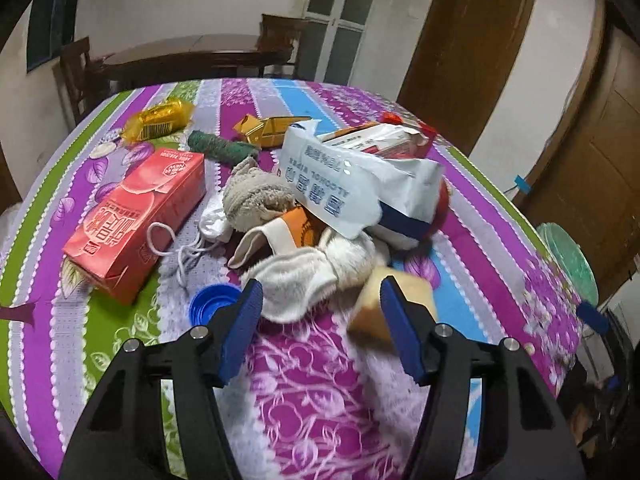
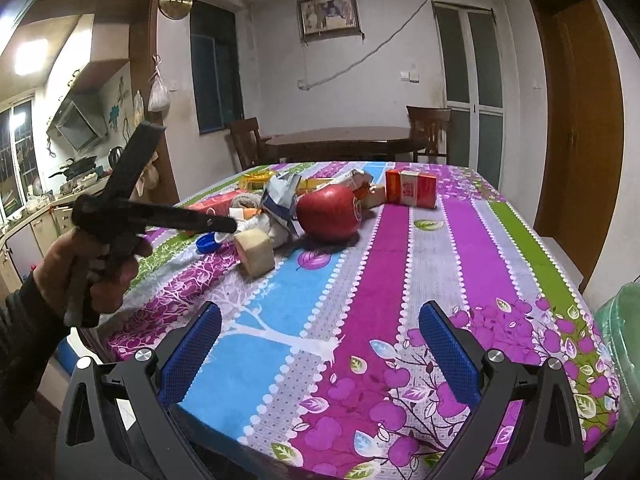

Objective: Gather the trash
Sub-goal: 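Grasp the white towel with the left tool while the right tool grasps the yellow sponge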

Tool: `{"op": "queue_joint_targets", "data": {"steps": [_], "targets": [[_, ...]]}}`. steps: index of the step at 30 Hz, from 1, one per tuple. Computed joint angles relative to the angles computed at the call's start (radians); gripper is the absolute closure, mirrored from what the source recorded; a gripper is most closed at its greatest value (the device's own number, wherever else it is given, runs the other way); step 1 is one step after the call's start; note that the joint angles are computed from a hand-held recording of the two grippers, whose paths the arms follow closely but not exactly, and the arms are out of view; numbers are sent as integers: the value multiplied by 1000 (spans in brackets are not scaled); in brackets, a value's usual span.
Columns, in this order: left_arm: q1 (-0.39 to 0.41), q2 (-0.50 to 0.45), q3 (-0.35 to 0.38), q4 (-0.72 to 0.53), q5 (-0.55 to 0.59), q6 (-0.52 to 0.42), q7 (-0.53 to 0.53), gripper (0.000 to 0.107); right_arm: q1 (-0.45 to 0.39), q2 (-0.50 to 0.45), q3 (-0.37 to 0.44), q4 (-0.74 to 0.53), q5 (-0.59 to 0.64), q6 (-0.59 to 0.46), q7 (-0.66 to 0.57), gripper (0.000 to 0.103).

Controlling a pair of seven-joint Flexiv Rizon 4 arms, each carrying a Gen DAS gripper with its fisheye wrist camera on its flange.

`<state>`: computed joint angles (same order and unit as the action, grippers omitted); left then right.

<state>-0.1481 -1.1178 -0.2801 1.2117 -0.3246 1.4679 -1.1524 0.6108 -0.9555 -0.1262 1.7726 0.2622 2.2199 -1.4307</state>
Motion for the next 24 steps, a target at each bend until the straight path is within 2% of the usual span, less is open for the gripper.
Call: {"op": "queue_joint_targets", "data": {"steps": [1, 3, 6, 8, 9, 10, 12, 13, 15, 16, 18, 20, 23, 24], "targets": [[-1, -6, 1, -12, -6, -18, -6, 61, -3, 3, 4, 5, -4, 2, 0, 4], [2, -14, -7, -29, -20, -35, -15, 67, -9, 5, 8, 3, -15, -6, 0, 4], [-41, -20, 72, -52, -20, -19, -77, 67, -28, 3, 23, -6, -45, -18, 9, 4], [-45, -22, 84, -49, -12, 1, -101, 57, -34, -1, 24, -15, -60, -28, 14, 4], [-41, -20, 79, -45, -9, -3, -106, 42, -33, -5, 22, -23, -66, -36, 16, 4], [-54, -24, 103, -56, -6, -10, -124, 38, -36, -7, 24, -25, -73, -39, 18, 4], [-53, -31, 104, -67, 6, -23, -128, 39, -41, -13, 26, -34, -88, -49, 25, 4], [-42, -38, 83, -78, 3, -35, -126, 54, -46, -15, 32, -36, -98, -52, 30, 4], [-12, -46, 26, -82, -9, -50, -105, 71, -54, -19, 39, -46, -121, -61, 37, 4], [-13, -48, 27, -84, -13, -47, -110, 85, -56, -16, 42, -41, -128, -58, 39, 4], [-35, -44, 65, -86, -12, -48, -138, 97, -75, -12, 57, -46, -168, -72, 43, 5], [-11, -25, 23, -40, -8, -13, -122, 100, -105, -12, 84, -53, -215, -81, 56, 7], [58, 26, -83, 95, 3, 113, -87, 100, -206, -16, 182, -78, -351, -114, 108, 14], [76, 39, -106, 131, 10, 150, -87, 100, -244, -22, 220, -93, -413, -133, 129, 22]]}}
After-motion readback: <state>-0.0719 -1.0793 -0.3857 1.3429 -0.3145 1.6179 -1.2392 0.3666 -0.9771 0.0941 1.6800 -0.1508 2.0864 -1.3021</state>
